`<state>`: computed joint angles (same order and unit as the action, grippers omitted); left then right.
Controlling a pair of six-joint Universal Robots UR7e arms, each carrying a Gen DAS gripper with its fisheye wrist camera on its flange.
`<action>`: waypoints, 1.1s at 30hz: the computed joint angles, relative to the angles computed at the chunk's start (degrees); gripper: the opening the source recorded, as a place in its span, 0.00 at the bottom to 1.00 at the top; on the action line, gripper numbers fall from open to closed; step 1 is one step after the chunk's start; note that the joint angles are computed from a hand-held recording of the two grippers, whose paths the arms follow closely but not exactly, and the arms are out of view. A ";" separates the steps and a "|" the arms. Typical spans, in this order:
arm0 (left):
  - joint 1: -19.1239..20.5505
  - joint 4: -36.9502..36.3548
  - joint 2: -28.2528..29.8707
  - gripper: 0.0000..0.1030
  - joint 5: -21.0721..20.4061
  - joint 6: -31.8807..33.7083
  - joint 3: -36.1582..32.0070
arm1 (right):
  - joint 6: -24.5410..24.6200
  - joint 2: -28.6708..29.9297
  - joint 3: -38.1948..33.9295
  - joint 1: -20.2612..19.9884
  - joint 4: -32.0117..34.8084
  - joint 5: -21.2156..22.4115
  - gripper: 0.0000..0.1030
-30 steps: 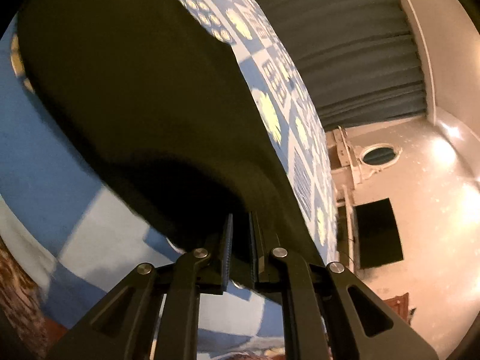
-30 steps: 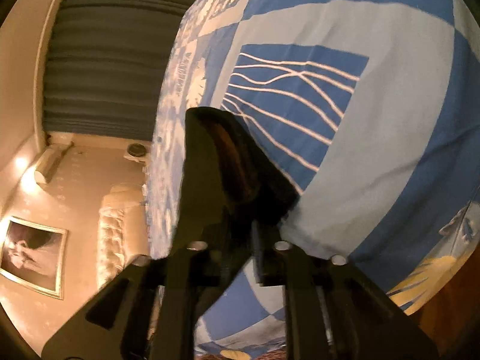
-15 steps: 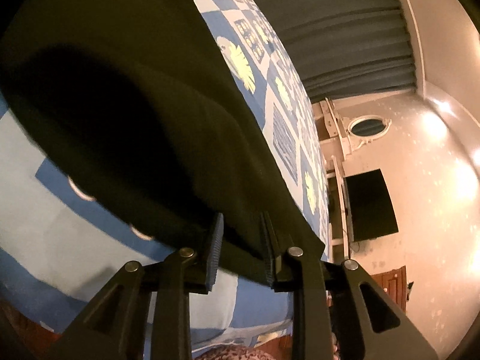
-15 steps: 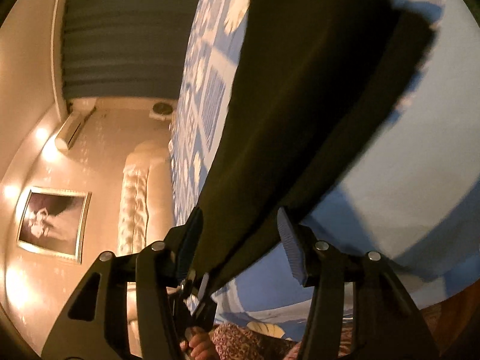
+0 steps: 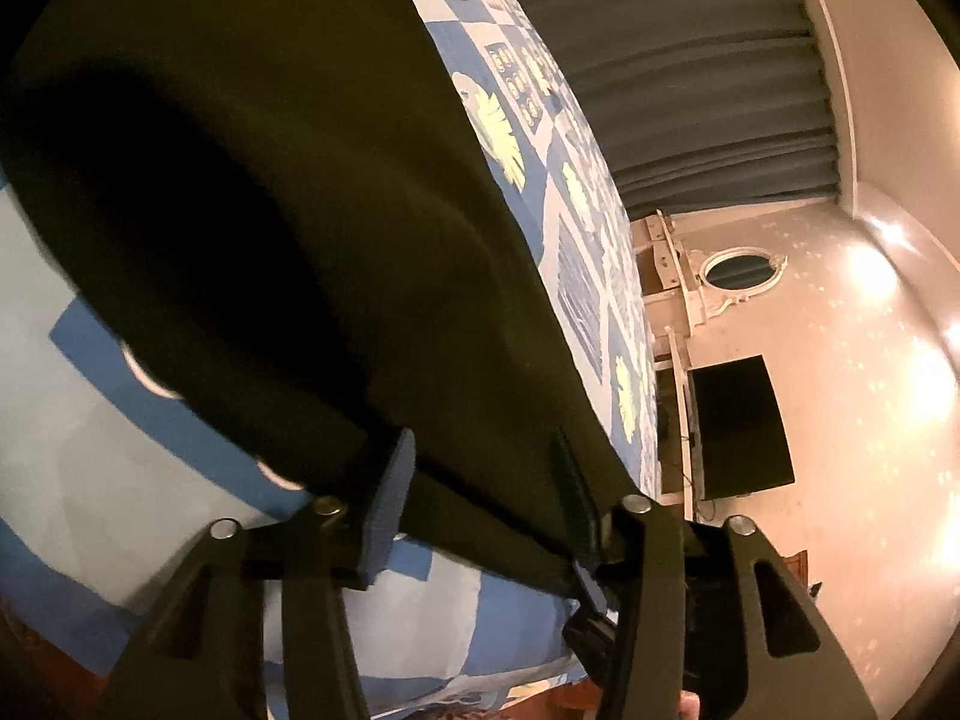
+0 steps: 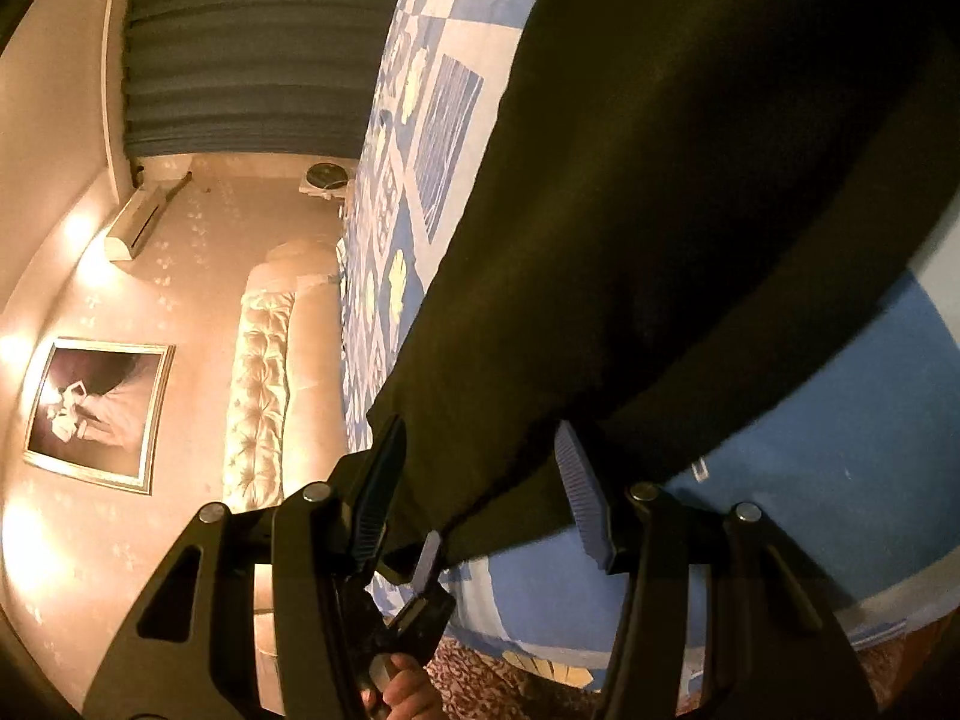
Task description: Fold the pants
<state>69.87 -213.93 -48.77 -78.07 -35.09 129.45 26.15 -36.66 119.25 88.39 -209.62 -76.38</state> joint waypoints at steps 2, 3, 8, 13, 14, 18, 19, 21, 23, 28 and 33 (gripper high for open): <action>0.04 -0.80 0.30 0.51 -0.19 -1.03 -0.20 | 0.28 0.50 -0.55 0.21 -0.59 -0.28 0.48; -0.16 -0.70 -0.07 0.51 0.04 -2.04 0.28 | 1.15 0.23 -0.45 0.41 0.09 -0.83 0.48; -0.88 -1.67 -1.39 0.52 0.51 -6.11 2.83 | 4.46 0.43 0.10 1.19 1.11 -1.44 0.47; -1.12 -1.34 -0.64 0.52 1.19 -6.80 2.78 | 4.08 1.66 -1.42 2.40 0.73 -4.10 0.47; -1.13 -2.27 -0.26 0.52 1.62 -6.98 2.53 | 4.78 2.25 -1.66 2.26 -0.84 -3.76 0.47; -1.31 -3.71 0.24 0.55 3.73 -7.86 1.38 | 5.73 3.64 -2.55 1.58 -3.60 -3.47 0.40; -1.22 -4.07 0.31 0.60 3.78 -8.02 1.06 | 5.33 3.76 -3.05 1.63 -2.93 -3.89 0.30; -1.12 -4.47 0.72 0.66 3.44 -7.77 0.50 | 4.69 3.85 -3.53 1.36 -1.76 -4.09 0.13; -1.41 -3.96 0.99 0.68 4.02 -6.98 0.08 | 5.47 4.05 -3.15 0.51 -2.55 -2.40 0.09; -1.52 -3.44 1.60 0.69 1.92 -7.81 -0.12 | 3.28 2.80 -2.29 0.96 -4.13 -0.12 0.07; -1.83 -3.49 2.96 0.69 0.01 -7.53 -1.03 | 2.87 1.15 -0.52 1.13 -5.79 1.16 0.07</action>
